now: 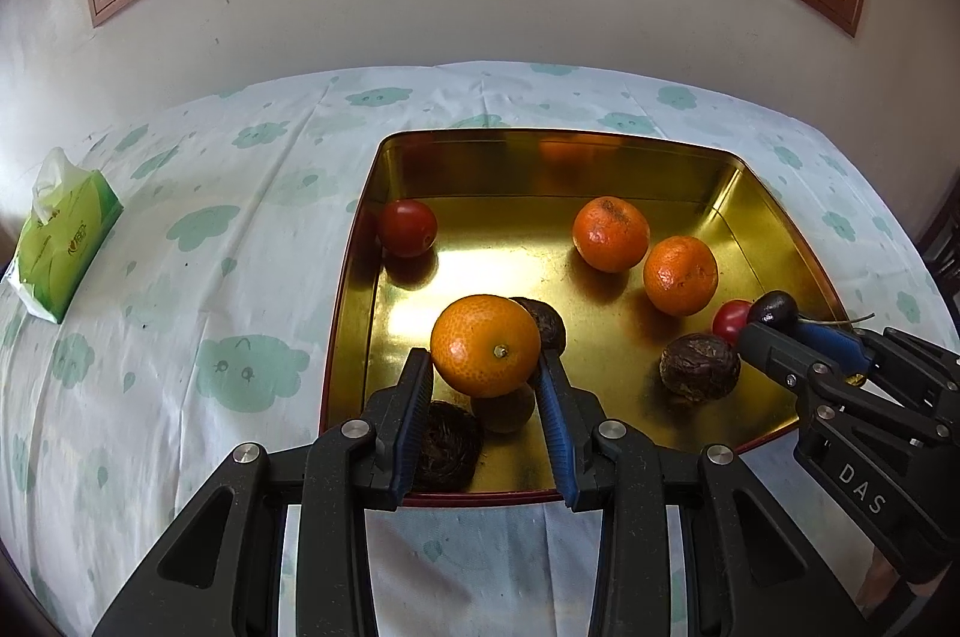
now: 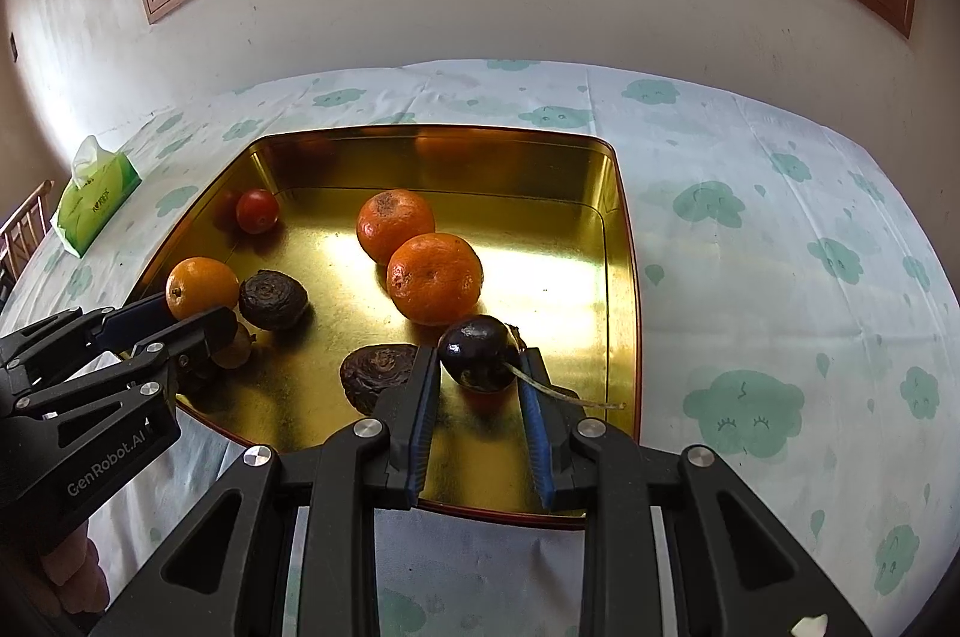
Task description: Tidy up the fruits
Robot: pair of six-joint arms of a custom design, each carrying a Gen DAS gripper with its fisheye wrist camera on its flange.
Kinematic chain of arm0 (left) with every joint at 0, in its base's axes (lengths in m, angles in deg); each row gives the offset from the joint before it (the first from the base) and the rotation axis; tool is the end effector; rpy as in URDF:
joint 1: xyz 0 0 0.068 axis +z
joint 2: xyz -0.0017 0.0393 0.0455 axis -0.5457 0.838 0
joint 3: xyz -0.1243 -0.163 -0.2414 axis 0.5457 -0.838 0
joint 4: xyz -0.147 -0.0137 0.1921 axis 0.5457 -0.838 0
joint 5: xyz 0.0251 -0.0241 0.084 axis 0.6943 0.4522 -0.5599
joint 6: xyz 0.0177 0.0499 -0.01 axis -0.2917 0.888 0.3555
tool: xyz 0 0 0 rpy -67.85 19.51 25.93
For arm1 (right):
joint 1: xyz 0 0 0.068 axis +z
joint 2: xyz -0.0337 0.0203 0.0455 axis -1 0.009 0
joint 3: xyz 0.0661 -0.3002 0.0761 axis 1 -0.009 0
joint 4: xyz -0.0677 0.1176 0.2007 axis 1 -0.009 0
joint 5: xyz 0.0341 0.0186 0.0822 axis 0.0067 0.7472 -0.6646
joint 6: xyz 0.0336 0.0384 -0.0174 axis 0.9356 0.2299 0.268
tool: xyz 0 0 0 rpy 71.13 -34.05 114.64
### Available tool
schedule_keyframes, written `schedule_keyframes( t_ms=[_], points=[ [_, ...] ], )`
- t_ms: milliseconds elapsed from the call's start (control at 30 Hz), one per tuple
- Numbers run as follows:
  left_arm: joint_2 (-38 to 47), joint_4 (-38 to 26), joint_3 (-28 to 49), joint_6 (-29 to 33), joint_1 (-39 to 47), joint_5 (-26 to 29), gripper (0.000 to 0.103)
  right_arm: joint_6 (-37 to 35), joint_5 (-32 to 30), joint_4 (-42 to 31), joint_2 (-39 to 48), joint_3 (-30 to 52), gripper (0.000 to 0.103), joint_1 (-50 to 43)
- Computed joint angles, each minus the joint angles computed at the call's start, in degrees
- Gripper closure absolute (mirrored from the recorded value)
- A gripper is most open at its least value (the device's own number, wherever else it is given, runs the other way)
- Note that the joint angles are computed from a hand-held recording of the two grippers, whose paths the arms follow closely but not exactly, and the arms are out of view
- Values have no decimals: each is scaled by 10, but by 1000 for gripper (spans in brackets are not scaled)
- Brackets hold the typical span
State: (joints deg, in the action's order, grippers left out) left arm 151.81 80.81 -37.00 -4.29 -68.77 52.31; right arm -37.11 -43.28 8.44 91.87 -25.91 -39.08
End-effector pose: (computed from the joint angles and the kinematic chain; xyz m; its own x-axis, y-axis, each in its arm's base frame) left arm 0.2016 -0.1356 0.1219 -0.7609 0.1323 -0.6352 0.2148 0.9751 -0.0542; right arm 0.1907 0.2061 0.1207 -0.7891 -0.0074 -0.6142 -0.0428 0.9982 0.0430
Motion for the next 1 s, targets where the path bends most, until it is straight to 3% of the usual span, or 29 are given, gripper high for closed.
schedule_keyframes(
  t_ms=[233, 300, 367, 433, 1000],
  points=[
    [-1, -3, 1, 1, 1, 2, 65, 0, 0, -5, -2, 0, 74, 0],
    [-2, -5, 1, 2, 1, 3, 60, -1, 1, -5, -2, 2, 71, 0],
    [-5, -2, -2, 1, -3, 1, 46, -1, 2, -3, -4, 0, 65, 3],
    [-13, -2, -6, -4, -8, -6, 42, 0, 8, -6, -7, 1, 56, 7],
    [-173, -111, -38, -42, -51, -81, 42, 59, 47, -103, -63, 13, 55, 76]
  ],
)
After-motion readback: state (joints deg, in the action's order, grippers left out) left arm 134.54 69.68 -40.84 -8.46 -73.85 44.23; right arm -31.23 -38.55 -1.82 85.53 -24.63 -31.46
